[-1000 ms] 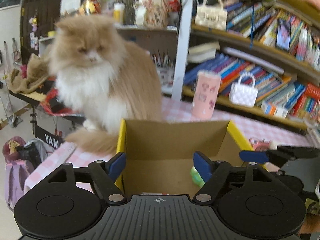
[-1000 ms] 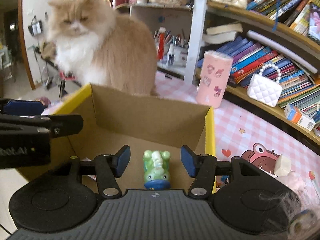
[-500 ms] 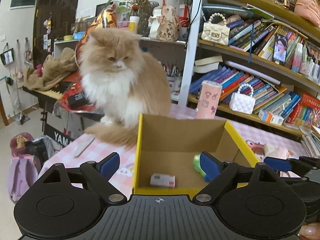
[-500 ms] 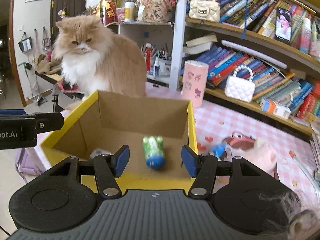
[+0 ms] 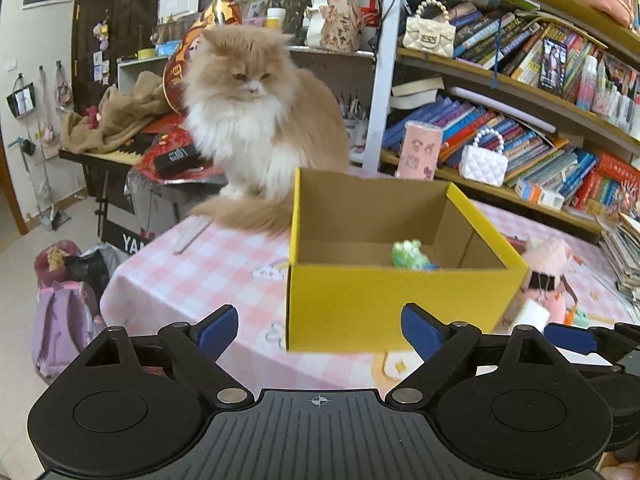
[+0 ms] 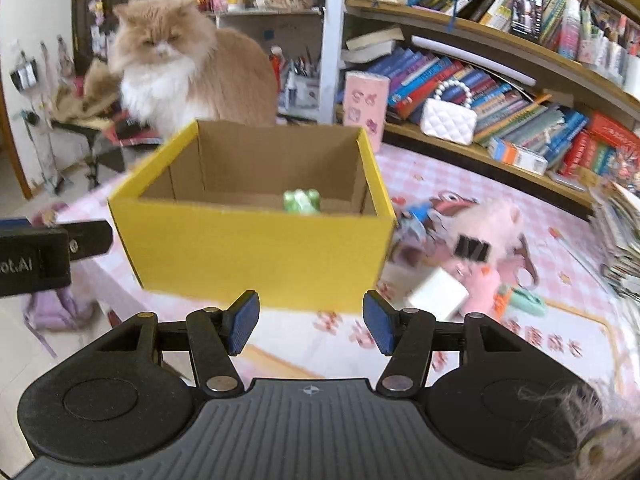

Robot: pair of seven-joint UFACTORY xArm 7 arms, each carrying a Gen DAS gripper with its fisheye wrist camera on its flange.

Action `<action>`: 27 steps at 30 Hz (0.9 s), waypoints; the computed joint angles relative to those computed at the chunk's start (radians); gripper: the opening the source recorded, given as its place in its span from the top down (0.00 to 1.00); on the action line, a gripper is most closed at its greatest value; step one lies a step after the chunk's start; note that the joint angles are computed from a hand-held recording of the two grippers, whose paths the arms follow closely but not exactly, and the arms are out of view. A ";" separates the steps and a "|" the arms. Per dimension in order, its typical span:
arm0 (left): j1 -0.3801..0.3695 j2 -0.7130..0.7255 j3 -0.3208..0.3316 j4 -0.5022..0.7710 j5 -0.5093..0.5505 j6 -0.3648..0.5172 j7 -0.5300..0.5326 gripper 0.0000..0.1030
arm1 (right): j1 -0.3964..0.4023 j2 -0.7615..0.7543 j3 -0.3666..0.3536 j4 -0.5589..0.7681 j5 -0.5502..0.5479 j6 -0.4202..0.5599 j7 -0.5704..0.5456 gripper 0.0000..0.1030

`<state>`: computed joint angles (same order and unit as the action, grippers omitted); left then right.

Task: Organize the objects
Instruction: 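Move both tools back toward the remaining items on the table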

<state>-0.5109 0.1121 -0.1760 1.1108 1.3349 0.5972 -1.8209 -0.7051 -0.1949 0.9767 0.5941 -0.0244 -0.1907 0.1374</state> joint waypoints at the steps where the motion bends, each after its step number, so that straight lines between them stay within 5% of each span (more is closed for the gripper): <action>1: -0.002 -0.004 -0.003 -0.008 -0.010 -0.001 0.007 0.12 | 0.008 -0.024 -0.002 -0.017 0.008 0.002 0.009 0.46; 13: -0.021 -0.044 -0.039 -0.072 -0.045 -0.021 0.051 0.09 | 0.307 -0.184 -0.300 -0.192 -0.017 0.043 0.149 0.41; 27: -0.064 0.002 -0.044 -0.044 -0.098 -0.108 0.218 0.06 | 0.392 -0.359 -0.437 -0.318 -0.089 0.171 0.375 0.29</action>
